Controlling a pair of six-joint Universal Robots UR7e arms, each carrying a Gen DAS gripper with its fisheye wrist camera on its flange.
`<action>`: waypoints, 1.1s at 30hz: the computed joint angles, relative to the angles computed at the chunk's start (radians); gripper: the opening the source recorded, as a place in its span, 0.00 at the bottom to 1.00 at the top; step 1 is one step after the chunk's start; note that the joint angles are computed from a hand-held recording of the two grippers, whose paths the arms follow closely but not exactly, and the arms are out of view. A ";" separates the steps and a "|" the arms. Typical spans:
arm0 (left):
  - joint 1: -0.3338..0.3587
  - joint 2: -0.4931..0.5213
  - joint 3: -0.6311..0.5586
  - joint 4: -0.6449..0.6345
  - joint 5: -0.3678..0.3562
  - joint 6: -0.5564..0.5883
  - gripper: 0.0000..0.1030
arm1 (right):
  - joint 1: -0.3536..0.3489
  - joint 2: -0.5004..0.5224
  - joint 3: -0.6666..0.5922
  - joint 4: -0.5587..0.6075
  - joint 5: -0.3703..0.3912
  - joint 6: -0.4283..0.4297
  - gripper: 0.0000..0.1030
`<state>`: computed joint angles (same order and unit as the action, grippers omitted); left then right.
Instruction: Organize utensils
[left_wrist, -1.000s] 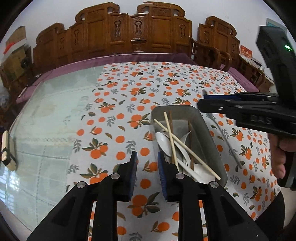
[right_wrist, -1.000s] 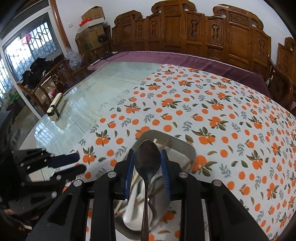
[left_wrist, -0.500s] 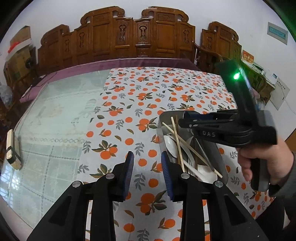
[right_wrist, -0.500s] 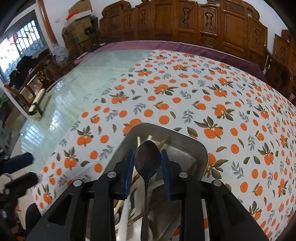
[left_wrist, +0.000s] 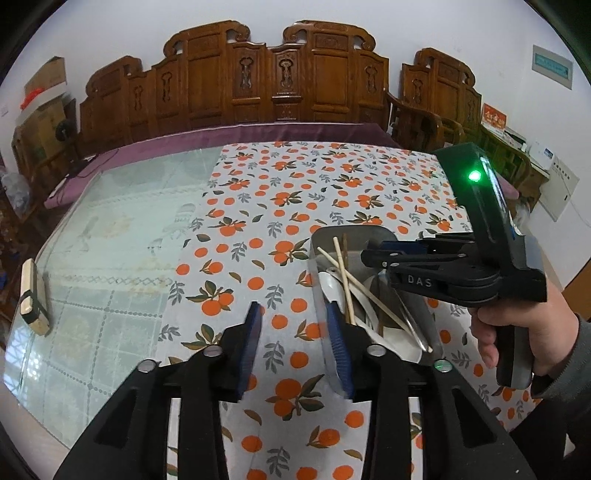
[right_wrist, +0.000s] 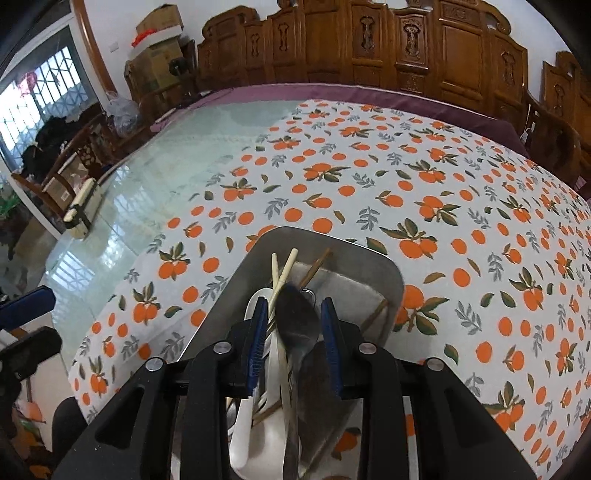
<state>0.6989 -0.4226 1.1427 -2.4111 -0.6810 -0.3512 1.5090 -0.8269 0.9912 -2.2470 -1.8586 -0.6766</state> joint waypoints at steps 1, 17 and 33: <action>-0.006 0.000 0.005 -0.004 0.005 0.001 0.36 | -0.001 -0.009 0.010 -0.007 0.005 0.002 0.41; -0.115 -0.037 0.105 -0.072 0.062 -0.040 0.77 | -0.004 -0.362 0.392 -0.255 0.074 -0.044 0.69; -0.238 -0.028 0.135 -0.143 0.132 -0.080 0.92 | -0.048 -0.736 0.731 -0.553 0.140 -0.067 0.97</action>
